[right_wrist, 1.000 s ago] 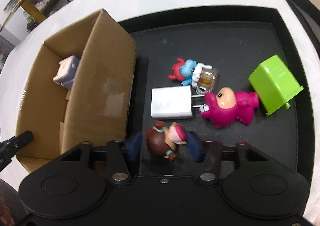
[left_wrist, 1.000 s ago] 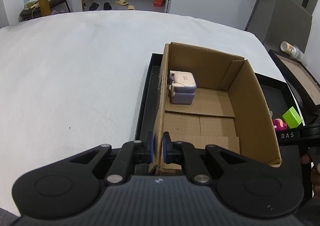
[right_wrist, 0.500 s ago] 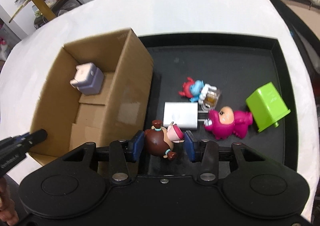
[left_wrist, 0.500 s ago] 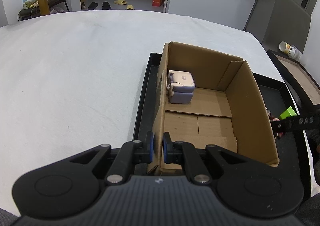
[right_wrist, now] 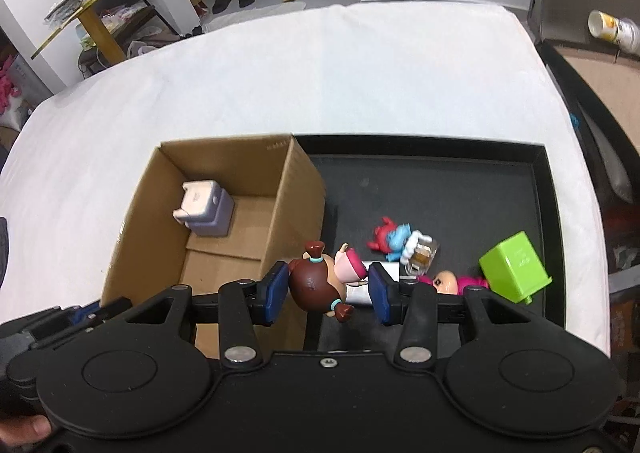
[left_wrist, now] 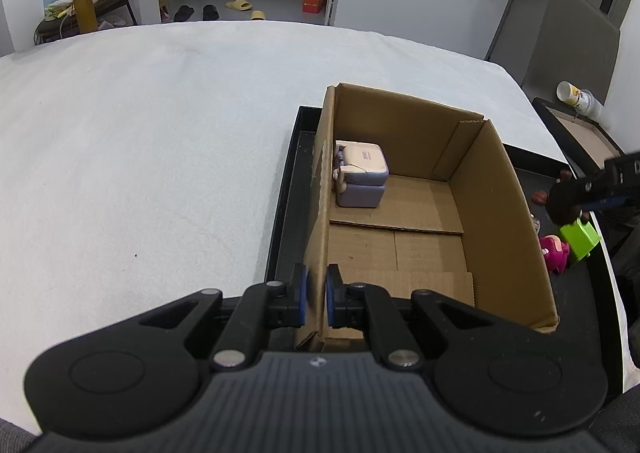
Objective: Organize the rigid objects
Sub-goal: 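Carry the doll with the right gripper into the box and release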
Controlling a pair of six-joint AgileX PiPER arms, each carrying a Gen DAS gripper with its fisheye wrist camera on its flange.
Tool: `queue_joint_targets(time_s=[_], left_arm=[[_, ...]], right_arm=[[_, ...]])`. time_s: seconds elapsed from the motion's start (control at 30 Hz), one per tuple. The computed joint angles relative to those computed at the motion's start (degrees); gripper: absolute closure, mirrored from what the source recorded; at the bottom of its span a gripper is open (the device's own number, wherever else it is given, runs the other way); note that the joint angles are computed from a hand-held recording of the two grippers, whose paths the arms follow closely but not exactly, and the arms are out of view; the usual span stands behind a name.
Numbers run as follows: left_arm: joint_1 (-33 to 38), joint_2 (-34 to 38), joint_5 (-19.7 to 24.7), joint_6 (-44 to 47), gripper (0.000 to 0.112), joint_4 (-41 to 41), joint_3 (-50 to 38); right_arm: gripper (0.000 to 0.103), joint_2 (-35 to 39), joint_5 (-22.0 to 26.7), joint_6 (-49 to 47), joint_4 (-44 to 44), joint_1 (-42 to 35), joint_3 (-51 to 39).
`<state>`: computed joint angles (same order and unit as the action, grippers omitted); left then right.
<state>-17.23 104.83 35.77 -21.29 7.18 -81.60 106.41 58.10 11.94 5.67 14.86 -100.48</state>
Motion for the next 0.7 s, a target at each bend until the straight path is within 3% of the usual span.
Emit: queue_joint_targets(time_s=[0.7], left_arm=[[1.6,-0.9,-0.6,4.5,0.104,-5.3,1.1]], right_arm=[[0.06,7.9,7.6,-0.7,-2.8,4.9,-16.8]])
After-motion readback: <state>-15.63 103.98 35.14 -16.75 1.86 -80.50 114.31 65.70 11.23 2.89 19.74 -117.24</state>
